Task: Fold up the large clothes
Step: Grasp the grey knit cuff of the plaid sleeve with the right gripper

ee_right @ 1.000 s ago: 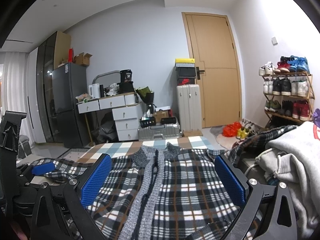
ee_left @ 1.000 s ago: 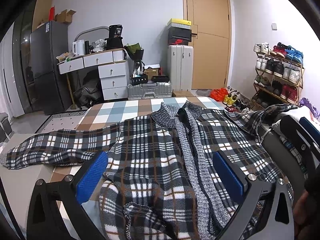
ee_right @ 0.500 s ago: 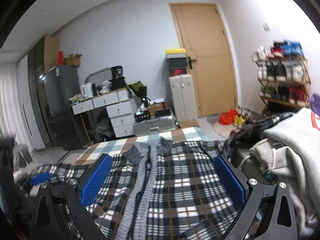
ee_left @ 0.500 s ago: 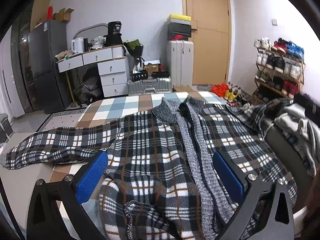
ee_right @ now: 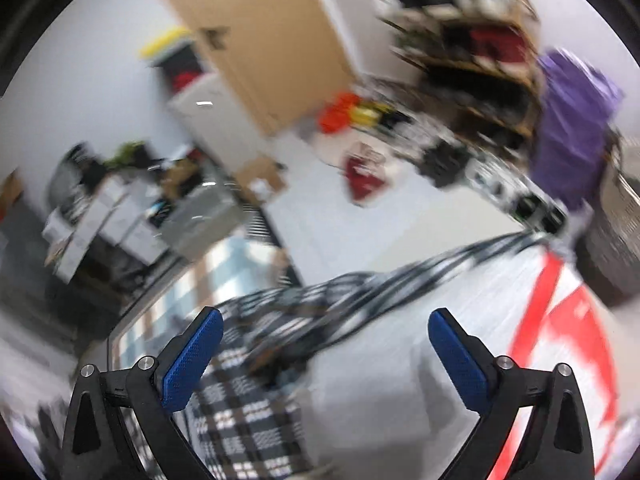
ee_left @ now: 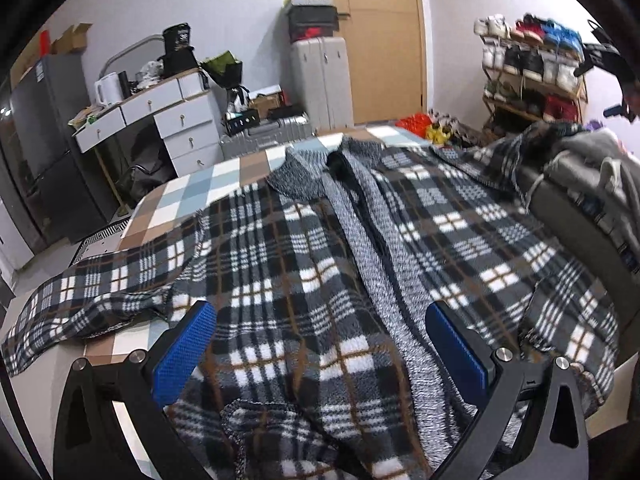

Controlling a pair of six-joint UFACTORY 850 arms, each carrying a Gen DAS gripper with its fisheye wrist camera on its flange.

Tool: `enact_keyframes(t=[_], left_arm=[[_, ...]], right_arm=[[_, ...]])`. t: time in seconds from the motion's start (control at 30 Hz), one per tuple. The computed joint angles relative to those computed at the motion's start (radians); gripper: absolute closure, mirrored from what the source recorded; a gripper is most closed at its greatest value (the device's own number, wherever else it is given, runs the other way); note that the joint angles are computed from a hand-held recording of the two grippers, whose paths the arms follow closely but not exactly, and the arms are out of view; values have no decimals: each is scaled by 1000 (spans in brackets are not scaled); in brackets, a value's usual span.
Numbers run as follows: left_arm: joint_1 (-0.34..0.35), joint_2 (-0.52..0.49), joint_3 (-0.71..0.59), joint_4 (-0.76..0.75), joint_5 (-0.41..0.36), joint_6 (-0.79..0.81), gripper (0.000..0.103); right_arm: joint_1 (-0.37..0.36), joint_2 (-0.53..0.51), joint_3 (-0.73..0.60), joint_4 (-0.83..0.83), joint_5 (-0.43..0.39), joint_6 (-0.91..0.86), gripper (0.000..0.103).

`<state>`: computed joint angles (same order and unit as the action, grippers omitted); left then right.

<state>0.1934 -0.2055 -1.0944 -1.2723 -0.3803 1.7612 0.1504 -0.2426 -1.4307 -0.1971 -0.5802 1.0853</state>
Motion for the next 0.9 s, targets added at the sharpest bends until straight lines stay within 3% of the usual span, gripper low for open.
enact_keyframes(t=[0.13,0.33,0.43,0.53,0.6,0.63,0.67,0.9], left_arm=[[-8,-14,2,31,29,21,1],[-13,-41,-21,182,37,-91,1],[-11,-45,-25,221,32,-121,1],[-13,-47,-24,241,34,-136,1],[-13,-48,-24,259,25,-148,1],[-15,-55,-30,258,25,-146,1],[-14,-51,-26,264,21,-146,1],[-12,-37,-10,207,21,-69,1]], right_arm=[[-97,-92,-108,110,-214,-99,0],[-205,-193,-146,304,-325,-197,1],[-229,-242,-175,367,-357,-223,17],[-228,-281,-201,360,-380,-226,25],[-217,-301,-227,317,-395,-215,52],[-215,-300,-225,320,-384,-216,83],[-216,-294,-216,331,-359,-224,91],[-163,-243,-183,116,-206,-128,96]])
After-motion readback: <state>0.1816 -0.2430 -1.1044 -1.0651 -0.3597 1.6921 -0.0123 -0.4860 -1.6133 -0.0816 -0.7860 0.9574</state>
